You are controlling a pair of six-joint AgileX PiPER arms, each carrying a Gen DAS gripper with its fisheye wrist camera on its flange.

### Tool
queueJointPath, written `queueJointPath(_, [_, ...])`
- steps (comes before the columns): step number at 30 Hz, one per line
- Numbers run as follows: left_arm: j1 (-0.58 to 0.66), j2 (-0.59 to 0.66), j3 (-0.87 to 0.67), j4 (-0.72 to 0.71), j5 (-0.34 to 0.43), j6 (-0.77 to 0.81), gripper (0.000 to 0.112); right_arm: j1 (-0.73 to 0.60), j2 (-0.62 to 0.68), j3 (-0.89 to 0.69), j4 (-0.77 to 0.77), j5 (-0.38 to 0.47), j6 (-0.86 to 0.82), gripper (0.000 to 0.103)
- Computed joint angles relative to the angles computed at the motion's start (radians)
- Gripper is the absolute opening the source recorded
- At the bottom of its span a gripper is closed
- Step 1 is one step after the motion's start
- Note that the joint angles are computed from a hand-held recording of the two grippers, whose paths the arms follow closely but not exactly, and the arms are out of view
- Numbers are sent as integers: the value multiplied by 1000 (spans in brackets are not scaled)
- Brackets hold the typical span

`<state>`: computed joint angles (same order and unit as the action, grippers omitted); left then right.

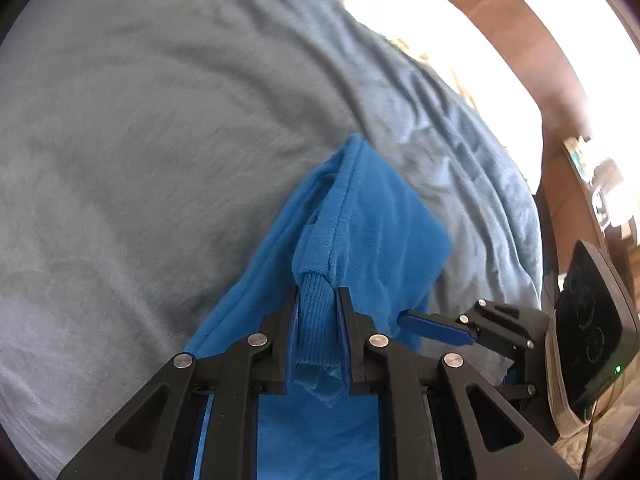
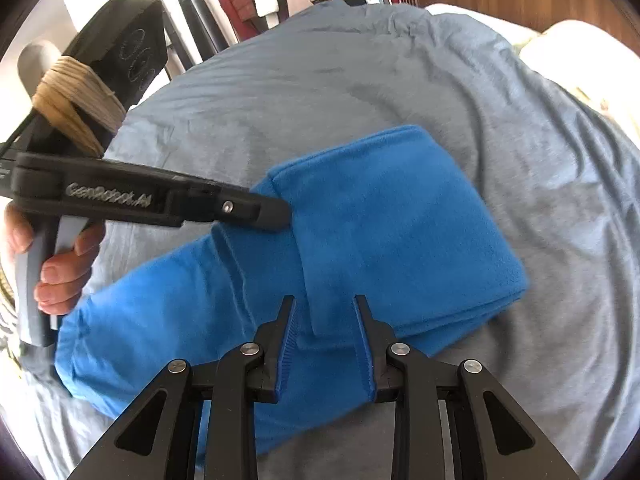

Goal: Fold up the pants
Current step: 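Lift the held edge with both grippers and fold it over the pants, then open both grippers and release the folded edge, then grasp the folded blue pants end with the left gripper while the right gripper grasps beside it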

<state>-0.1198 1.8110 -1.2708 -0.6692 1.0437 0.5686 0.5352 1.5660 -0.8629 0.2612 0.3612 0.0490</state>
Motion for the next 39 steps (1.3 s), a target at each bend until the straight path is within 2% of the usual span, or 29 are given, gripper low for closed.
queueJointPath(4, [9, 45, 4, 37, -2, -15, 18, 4, 62, -37, 58, -5, -42, 29])
queueJointPath(12, [4, 100, -2, 77, -15, -67, 20, -19, 101, -36, 134, -2, -92, 29])
queueJointPath(17, [-18, 115, -23, 122, -3, -138, 27, -35, 124, -39, 177, 7, -139, 29])
queueJointPath(18, [-23, 109, -29, 140, 11, -154, 32, -41, 130, -47, 186, 16, -151, 29])
queueJointPath(21, [-49, 61, -35, 260, 57, -221, 47, -67, 113, -54, 223, 67, -189, 29])
queueJointPath(23, [-69, 21, -28, 332, 73, -233, 49, -93, 68, -37, 237, 95, -195, 33])
queueJointPath(25, [-102, -36, -14, 397, 66, -236, 49, -110, 9, -14, 209, 99, -154, 39])
queueJointPath(27, [-121, -73, -23, 417, 57, -232, 49, -132, -70, 16, 153, 81, -63, 51])
queueJointPath(29, [-126, -87, -54, 377, 42, -203, 52, -155, -144, 44, 59, 48, 94, 56])
queueJointPath(30, [-125, -84, -69, 358, 36, -191, 58, -164, -166, 53, 16, 34, 163, 59])
queueJointPath(33, [-133, -52, -144, 296, -1, -148, 61, -199, -193, 60, -93, 8, 336, 59])
queueJointPath(36, [-155, 25, -256, 264, -20, -116, 61, -235, -165, 57, -104, -10, 374, 59])
queueJointPath(39, [-183, 134, -379, 256, -15, -115, 61, -274, -123, 62, -40, -35, 352, 59])
